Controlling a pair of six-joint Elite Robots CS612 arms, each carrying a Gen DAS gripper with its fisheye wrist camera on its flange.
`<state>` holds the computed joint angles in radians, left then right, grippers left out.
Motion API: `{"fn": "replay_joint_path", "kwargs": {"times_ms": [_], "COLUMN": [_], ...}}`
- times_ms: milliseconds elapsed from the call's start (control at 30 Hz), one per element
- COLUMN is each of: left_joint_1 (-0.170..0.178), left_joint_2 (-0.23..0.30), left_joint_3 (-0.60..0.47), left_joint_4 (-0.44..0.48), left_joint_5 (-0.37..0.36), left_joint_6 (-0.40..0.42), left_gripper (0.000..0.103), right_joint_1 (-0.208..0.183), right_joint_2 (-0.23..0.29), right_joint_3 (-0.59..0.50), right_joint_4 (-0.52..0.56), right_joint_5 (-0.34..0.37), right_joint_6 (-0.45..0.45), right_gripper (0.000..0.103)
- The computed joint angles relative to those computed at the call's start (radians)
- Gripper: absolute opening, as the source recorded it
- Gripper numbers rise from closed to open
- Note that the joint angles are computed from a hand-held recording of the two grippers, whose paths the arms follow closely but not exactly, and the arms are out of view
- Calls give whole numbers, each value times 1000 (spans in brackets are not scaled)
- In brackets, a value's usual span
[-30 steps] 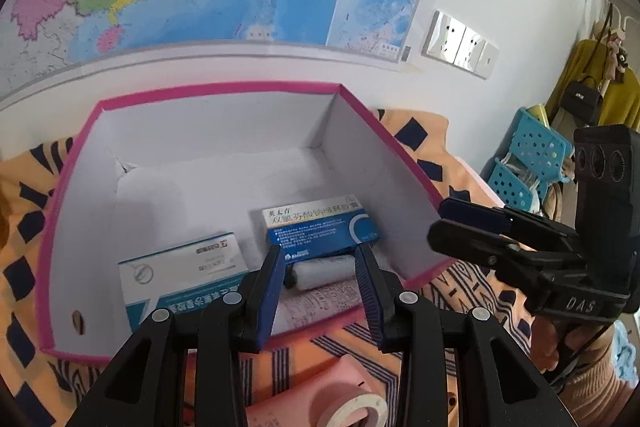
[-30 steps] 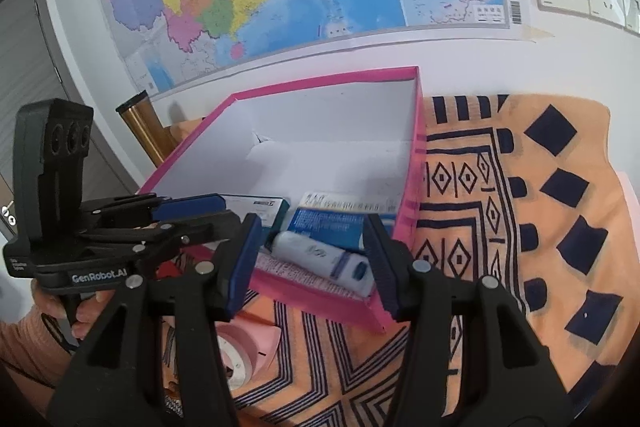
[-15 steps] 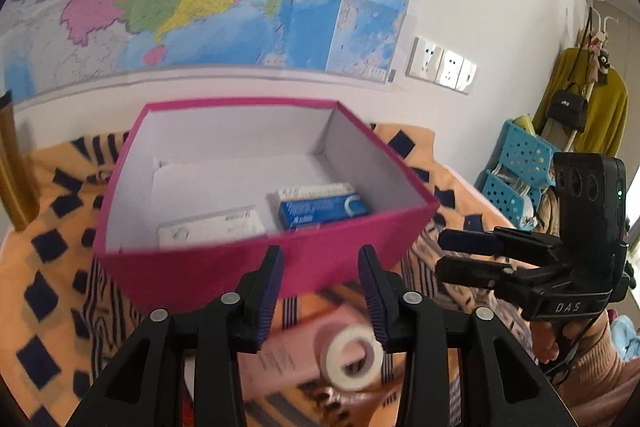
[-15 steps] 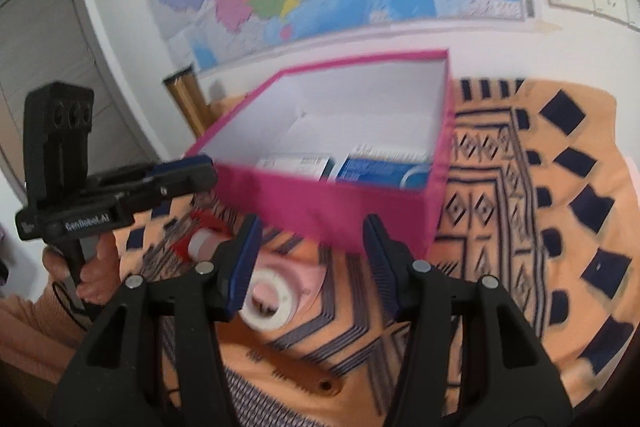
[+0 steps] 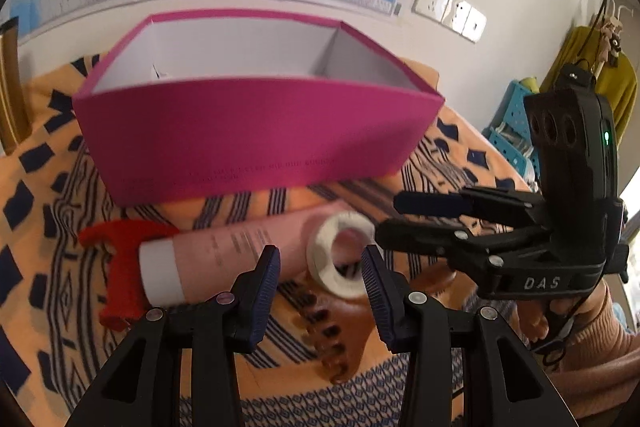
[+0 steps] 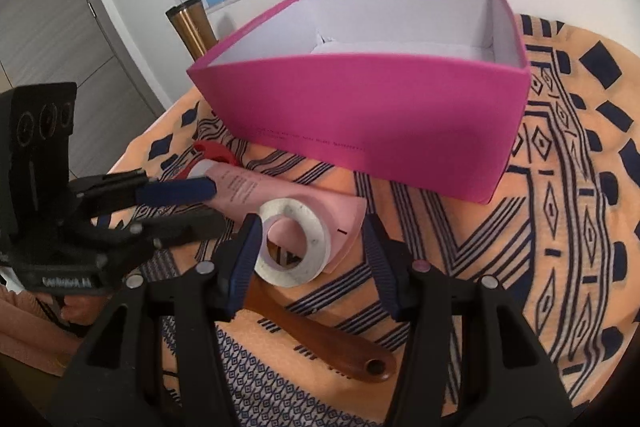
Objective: Organize rigid objects
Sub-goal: 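Move both grippers to the white tape roll and close on it, then lift the tape roll, lower it into the magenta box and open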
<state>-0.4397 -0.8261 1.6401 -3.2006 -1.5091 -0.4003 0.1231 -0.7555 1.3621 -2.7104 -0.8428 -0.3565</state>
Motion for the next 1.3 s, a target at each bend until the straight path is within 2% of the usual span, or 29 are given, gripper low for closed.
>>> {"fn": "replay_joint_path", "kwargs": {"times_ms": [500,700,800,867,1300], "left_joint_1": [-6,-8,-4,2,0], "left_joint_2": [7,13,17,22,29], "left_joint_3": [-9,-17,-24,-31,-61], "left_joint_4": [42,49,54,56,30], "left_joint_5": [-16,-27,-48,-80,-101], "left_joint_6": [-13,-4,-9,-20,9], "left_gripper": [39,35,35,34,33], "right_joint_1": [17,23,24,24,9], "right_joint_2": [16,24,27,28,10], "right_joint_3": [-19,-32,-37,-37,-12], "right_joint_4": [32,46,56,59,-20], "right_joint_5": [-43,-65,-69,-68,-69], "right_joint_6": [-8,-10,-11,-16,26], "right_gripper": [43,29,25,17,17]}}
